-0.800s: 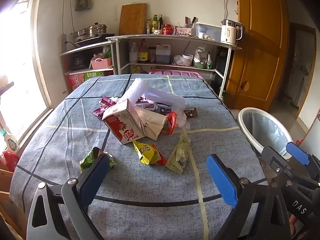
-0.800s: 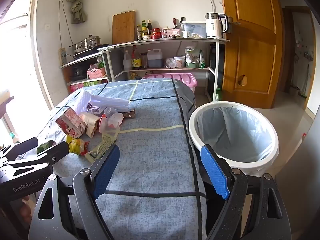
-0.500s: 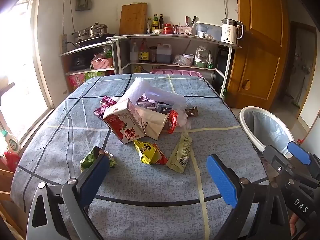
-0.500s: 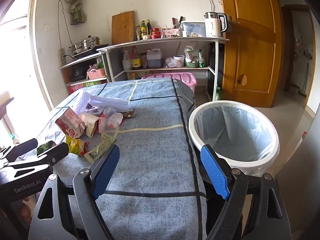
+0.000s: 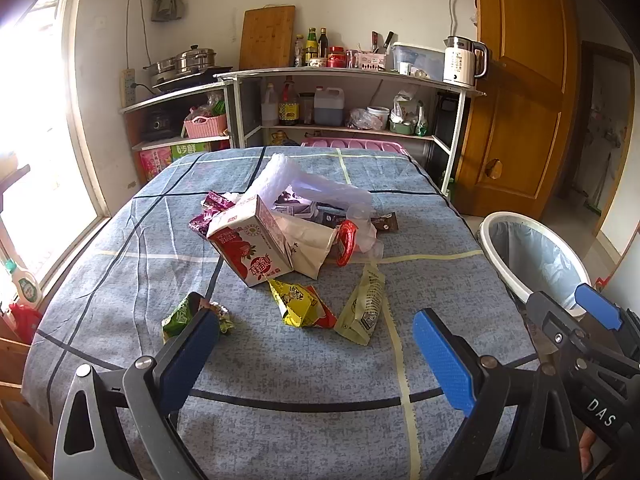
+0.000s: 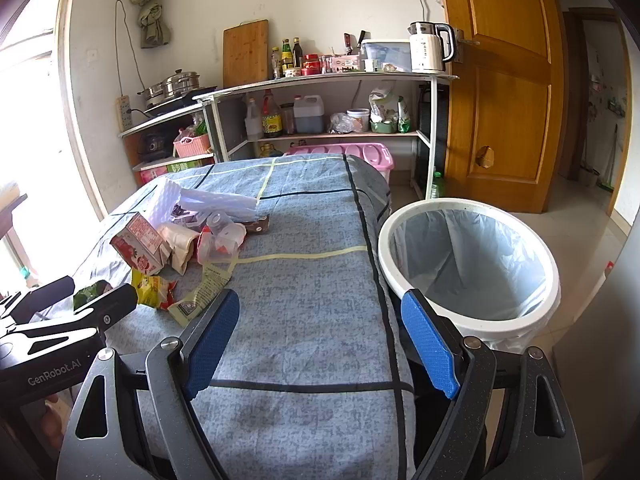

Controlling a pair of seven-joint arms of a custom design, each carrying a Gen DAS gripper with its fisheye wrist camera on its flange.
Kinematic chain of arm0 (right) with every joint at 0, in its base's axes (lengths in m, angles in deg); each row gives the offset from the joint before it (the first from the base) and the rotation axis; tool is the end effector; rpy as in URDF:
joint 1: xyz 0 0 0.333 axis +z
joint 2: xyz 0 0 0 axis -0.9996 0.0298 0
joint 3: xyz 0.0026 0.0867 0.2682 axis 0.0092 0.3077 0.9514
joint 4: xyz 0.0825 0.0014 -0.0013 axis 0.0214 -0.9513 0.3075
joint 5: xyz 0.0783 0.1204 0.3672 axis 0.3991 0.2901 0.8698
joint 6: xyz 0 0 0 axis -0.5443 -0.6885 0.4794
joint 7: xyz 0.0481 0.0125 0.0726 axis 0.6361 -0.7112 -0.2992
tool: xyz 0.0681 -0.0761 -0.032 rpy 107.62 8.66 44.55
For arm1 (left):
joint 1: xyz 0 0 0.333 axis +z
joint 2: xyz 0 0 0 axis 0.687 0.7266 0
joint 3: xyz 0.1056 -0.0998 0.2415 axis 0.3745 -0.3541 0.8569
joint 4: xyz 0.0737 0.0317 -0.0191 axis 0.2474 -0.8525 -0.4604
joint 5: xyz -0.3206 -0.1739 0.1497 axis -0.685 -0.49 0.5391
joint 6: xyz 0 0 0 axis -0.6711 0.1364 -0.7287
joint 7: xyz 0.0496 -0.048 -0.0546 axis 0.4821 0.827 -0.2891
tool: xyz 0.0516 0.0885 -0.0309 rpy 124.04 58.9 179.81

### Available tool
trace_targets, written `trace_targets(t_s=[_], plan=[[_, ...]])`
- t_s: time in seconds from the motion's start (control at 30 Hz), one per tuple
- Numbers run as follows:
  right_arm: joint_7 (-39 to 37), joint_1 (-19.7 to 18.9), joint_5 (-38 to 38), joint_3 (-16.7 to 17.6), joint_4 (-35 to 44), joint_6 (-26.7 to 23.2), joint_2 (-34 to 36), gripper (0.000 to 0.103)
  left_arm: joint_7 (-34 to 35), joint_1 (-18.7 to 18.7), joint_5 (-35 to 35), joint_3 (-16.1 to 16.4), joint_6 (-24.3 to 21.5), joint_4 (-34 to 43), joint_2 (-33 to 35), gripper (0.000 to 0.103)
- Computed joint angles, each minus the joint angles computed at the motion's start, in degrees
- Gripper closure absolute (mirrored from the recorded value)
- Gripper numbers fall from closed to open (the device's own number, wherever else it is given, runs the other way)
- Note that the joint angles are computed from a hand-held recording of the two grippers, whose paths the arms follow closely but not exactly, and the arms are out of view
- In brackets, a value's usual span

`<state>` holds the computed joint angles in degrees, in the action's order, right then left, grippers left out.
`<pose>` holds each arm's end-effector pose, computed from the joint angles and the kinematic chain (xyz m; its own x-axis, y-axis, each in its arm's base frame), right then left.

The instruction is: Collect trash

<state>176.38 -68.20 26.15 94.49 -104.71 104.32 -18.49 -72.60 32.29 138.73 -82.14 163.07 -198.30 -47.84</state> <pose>0.5008 0.2808 0.4573 0.4112 -0.9074 -0.0864 -0.5555 -0.1744 -0.8130 0.4423 -0.2530 0.4777 0.3968 -0.9178 0.0159 -0.5791 -0.2637 -0.7714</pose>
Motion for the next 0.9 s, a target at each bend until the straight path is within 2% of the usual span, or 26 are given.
trace_targets(t_s=[0.07,0.13,0.9], plan=[[1.15,-0.14,-1.32,0.00,0.14,-0.04,0.08,0.020,0.13,-0.05,-0.06,0.00,-0.07,0.09,0.02,0.004],[-0.66,0.13,0.67,-0.05,-0.05,-0.02,-0.05,0.020,0.16,-0.09,-0.07,0.01,-0.09,0.14,0.06,0.004],[-3.12,0.01,3.63,0.38,-0.43,0.15,-0.35,0.020,0.62,-0.24,-0.21,0.00,-0.58,0.46,-0.05,0.004]])
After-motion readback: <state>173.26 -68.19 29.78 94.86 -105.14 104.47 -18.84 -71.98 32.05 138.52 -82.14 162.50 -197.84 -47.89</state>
